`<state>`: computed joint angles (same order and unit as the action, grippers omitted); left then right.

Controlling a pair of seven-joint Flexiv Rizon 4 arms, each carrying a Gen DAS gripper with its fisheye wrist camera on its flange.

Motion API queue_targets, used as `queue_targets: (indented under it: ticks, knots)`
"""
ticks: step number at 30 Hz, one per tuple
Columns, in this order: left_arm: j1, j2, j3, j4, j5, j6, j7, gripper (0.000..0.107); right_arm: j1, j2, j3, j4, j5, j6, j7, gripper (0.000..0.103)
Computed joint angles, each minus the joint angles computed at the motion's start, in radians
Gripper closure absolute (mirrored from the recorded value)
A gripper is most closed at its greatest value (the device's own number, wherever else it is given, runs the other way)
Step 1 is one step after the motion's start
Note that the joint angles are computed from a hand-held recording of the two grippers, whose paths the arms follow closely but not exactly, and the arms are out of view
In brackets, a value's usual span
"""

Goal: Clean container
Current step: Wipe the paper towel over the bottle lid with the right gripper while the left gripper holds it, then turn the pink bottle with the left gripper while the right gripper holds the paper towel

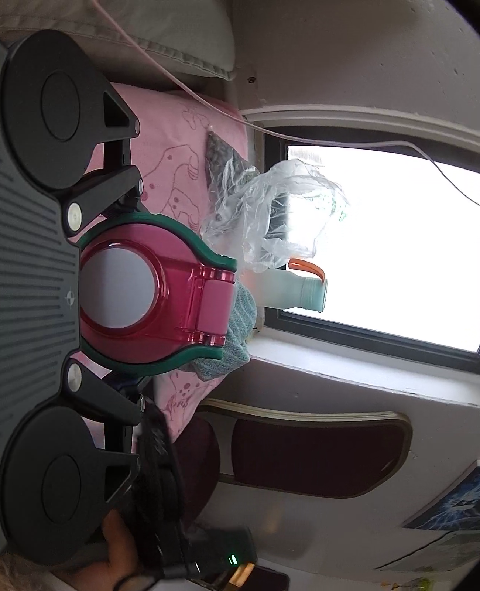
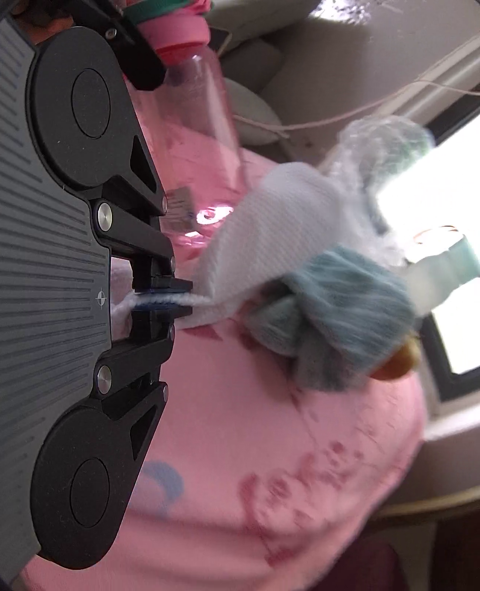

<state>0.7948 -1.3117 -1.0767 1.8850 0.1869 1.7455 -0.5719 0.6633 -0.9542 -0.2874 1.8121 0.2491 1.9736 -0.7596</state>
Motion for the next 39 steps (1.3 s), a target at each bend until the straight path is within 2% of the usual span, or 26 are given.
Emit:
queue_targets:
  ticks: [2, 5, 9, 12, 17, 20, 24, 27, 30, 33, 35, 36, 39]
  knots:
    - [-0.025, 0.012, 0.009, -0.018, -0.003, 0.003, 0.000, 0.036, 0.039, -0.015, -0.046, 0.027, 0.066, 0.115, -0.016, 0.098]
    - [-0.066, 0.029, 0.022, -0.047, -0.010, 0.010, -0.005, 0.036, 0.017, -0.031, -0.015, 0.033, 0.121, 0.233, -0.047, 0.098]
    - [-0.125, 0.055, 0.044, -0.098, -0.027, 0.000, -0.013, 0.036, -0.089, -0.047, 0.108, 0.018, 0.076, 0.257, -0.055, 0.097]
    - [-0.172, 0.065, 0.065, -0.134, -0.040, 0.006, -0.015, 0.036, -0.093, -0.068, 0.119, -0.008, 0.103, 0.303, -0.105, 0.097]
    - [-0.260, 0.113, 0.144, -0.162, -0.049, 0.072, -0.072, 0.035, -0.144, -0.063, 0.185, -0.008, 0.099, 0.306, -0.127, 0.095]
    - [-0.315, 0.150, 0.208, -0.161, -0.051, 0.127, -0.151, 0.021, -0.176, -0.069, 0.220, -0.011, 0.090, 0.337, -0.119, 0.093]
    - [-0.441, 0.214, 0.345, -0.152, -0.124, 0.273, -0.303, 0.016, -0.193, -0.074, 0.242, -0.013, 0.097, 0.365, -0.109, 0.090]
    - [-0.588, 0.269, 0.483, -0.161, -0.258, 0.365, -0.403, 0.014, -0.200, -0.076, 0.253, -0.014, 0.103, 0.378, -0.100, 0.089]
    - [-0.750, 0.308, 0.627, -0.192, -0.420, 0.397, -0.456, 0.014, -0.203, -0.078, 0.258, -0.016, 0.108, 0.385, -0.093, 0.088]
    - [-0.853, 0.308, 0.722, -0.235, -0.510, 0.398, -0.479, 0.016, -0.206, -0.080, 0.261, -0.015, 0.107, 0.393, -0.089, 0.086]
    - [-0.834, 0.294, 0.712, -0.250, -0.450, 0.404, -0.517, 0.034, -0.208, -0.081, 0.263, -0.014, 0.102, 0.400, -0.089, 0.086]
    - [-0.810, 0.291, 0.701, -0.254, -0.399, 0.392, -0.522, 0.037, -0.205, -0.083, 0.259, -0.015, 0.106, 0.407, -0.093, 0.086]
    - [-0.682, 0.290, 0.610, -0.249, -0.213, 0.294, -0.534, 0.037, -0.192, -0.085, 0.249, -0.018, 0.122, 0.413, -0.112, 0.086]
